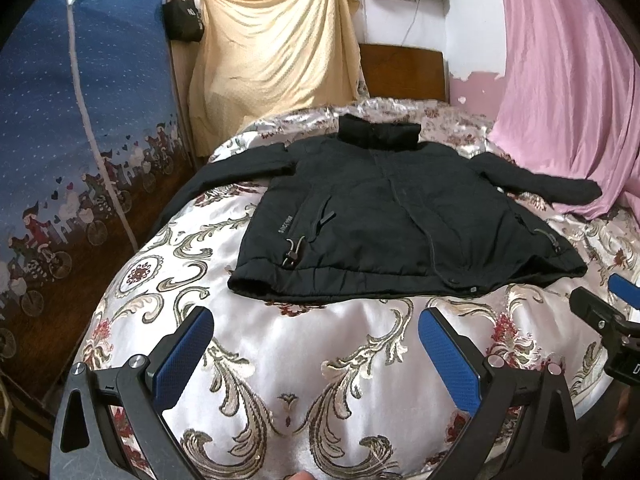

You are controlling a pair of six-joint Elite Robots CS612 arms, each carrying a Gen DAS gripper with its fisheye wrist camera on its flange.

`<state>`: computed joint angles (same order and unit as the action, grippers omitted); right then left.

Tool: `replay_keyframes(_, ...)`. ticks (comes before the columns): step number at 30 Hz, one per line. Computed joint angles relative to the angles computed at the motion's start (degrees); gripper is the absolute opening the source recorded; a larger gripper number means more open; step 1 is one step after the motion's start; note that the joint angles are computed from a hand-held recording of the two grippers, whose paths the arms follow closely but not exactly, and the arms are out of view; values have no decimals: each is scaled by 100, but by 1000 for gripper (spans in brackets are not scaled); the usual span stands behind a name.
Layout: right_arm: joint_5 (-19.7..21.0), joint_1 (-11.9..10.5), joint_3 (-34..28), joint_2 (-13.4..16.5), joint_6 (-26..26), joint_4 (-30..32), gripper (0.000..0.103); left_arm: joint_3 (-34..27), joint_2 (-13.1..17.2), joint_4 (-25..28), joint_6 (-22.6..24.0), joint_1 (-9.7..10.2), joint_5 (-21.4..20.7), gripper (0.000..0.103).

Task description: Fold large clothes

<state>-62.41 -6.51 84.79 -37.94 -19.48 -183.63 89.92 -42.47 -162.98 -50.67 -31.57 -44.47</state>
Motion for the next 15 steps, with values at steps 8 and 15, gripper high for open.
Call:
replay_keyframes(8,-88,-69,-765,310,98,579,102,-607,205,53,664,301,-770,103)
replay_keyframes(15,-438,-179,-2308,933,421,1649,102,-1898,773,599,1518,530,-1384,103)
